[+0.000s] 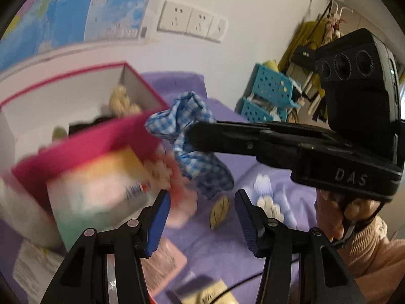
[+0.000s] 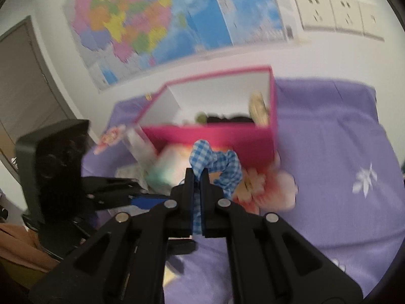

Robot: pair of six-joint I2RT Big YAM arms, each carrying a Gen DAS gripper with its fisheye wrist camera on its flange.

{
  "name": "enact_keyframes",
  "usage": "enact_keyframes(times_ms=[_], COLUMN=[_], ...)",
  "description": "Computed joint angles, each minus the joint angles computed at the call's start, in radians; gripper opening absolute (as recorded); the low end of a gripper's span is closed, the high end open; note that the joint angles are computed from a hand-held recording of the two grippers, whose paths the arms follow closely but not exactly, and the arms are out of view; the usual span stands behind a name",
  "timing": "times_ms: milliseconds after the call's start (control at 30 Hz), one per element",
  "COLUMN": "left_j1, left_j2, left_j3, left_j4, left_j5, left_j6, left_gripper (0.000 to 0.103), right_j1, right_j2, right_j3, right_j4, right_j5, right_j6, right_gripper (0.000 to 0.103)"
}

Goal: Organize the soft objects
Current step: 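Grasp the blue gingham cloth with the right tool and drop it into the box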

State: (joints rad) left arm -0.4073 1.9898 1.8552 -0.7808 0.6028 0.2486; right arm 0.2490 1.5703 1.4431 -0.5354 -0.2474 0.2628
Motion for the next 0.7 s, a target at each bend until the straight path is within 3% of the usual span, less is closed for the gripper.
enact_keyframes(times_ms=[300, 567, 700], left_j1=[0.016, 0.013, 0.014], left_j2=[0.116, 0.282, 0.314], left_j3=[0.262, 0.563, 0.605], left_j4=[-0.069, -0.215, -0.254], left_j5=[-0.02, -0.086, -0.125], left_j6=[-0.084, -0.15, -0.166], left_gripper=[0.031, 0.03, 0.032], right_j1=[-0.015, -0.032, -0.032], right_j2=[0.115, 0.24, 0.306], right_j3=[0.186, 0.348, 0.427], right_j4=[-0.008, -0.079, -0.146], right_j5=[0.015, 0.071, 0.108], right_j6=[-0.049, -0.071, -0.095], right_gripper=[0.005, 0.005, 0.007])
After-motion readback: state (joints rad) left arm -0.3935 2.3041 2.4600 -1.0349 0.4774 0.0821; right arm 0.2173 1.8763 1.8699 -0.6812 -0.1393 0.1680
